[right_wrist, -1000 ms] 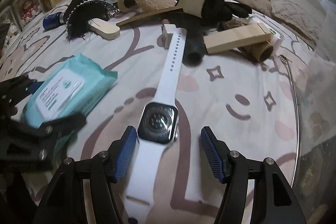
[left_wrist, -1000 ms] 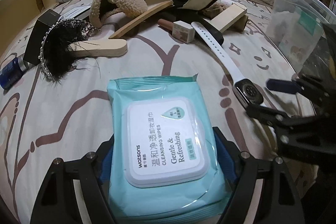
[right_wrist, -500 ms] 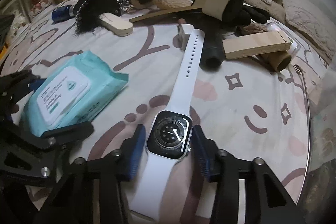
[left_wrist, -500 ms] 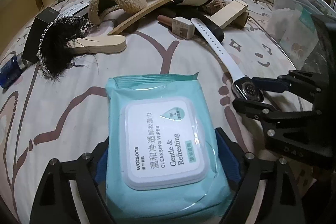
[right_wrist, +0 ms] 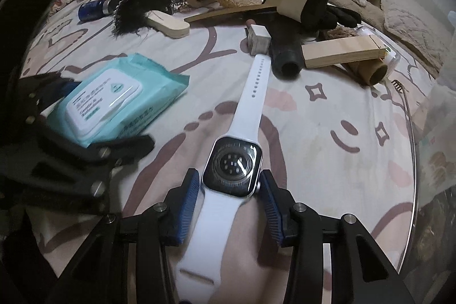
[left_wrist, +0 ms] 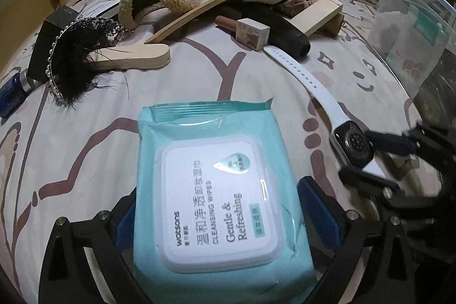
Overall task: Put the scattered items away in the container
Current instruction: 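Slide the right tool along the watch band to grip the watch face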
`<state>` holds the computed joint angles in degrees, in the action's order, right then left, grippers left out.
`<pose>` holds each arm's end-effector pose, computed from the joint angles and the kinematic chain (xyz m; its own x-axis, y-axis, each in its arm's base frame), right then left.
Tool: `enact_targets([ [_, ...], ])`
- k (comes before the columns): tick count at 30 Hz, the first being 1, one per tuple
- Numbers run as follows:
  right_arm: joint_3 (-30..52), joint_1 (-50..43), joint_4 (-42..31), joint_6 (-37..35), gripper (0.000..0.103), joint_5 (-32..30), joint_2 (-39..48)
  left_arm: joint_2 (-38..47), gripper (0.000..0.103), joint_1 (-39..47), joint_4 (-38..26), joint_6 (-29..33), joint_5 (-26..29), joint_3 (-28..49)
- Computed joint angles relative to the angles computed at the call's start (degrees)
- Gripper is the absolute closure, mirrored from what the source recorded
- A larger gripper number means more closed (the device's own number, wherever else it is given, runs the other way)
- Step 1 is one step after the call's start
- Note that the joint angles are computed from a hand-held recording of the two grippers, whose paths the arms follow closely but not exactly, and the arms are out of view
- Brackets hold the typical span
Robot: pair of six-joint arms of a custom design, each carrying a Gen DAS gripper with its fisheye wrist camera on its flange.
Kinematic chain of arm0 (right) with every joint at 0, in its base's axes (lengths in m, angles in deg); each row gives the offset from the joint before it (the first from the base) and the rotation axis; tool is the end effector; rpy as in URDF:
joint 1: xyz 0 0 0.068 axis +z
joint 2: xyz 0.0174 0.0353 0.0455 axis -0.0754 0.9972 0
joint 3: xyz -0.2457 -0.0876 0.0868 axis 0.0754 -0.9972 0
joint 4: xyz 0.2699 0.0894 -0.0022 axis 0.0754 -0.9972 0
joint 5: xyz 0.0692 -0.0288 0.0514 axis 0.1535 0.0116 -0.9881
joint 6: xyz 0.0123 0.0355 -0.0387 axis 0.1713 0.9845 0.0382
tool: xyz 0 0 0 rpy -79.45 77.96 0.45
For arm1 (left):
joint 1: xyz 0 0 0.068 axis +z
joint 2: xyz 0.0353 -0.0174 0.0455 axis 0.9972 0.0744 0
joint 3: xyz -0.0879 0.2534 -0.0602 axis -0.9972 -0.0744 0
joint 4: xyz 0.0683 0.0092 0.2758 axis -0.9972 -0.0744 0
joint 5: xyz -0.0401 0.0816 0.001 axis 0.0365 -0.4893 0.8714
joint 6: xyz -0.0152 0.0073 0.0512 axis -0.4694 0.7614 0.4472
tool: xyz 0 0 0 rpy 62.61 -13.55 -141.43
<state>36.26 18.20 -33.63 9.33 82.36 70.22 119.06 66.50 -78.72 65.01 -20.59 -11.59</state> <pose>0.2795 0.1113 0.1303 -0.8194 -0.2261 -0.5267 -0.2390 0.9700 -0.0446 0.3411 -0.1214 0.0992 -0.7856 0.3337 -0.5211 0.4053 0.9138 -0.0258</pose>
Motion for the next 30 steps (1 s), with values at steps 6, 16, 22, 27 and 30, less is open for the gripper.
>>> enact_targets([
  [6, -0.5, 0.0, 0.1, 1.0, 0.058, -0.1, -0.5, 0.9, 0.005, 0.8, -0.4, -1.4, 1.1, 1.3],
  [16, 1.0, -2.0, 2.2, 0.7, 0.058, -2.9, 2.7, 0.1, 0.019, 0.8, 0.2, -0.7, 0.0, 0.6],
  [22, -1.6, -2.9, 6.8, 2.7, 0.057, -5.0, 1.9, -0.9, 0.025, 0.9, 0.2, -0.1, 0.5, -0.1],
  [27, 0.4, -0.7, 4.6, 3.4, 0.060, -0.8, 2.7, -1.7, 0.025, 1.3, 0.3, -0.9, 1.8, -0.7],
  [30, 0.2, -0.2, 4.9, 3.4, 0.060, 0.4, 2.4, -2.2, 0.026, 1.5, 0.4, -1.4, 2.6, -1.1],
])
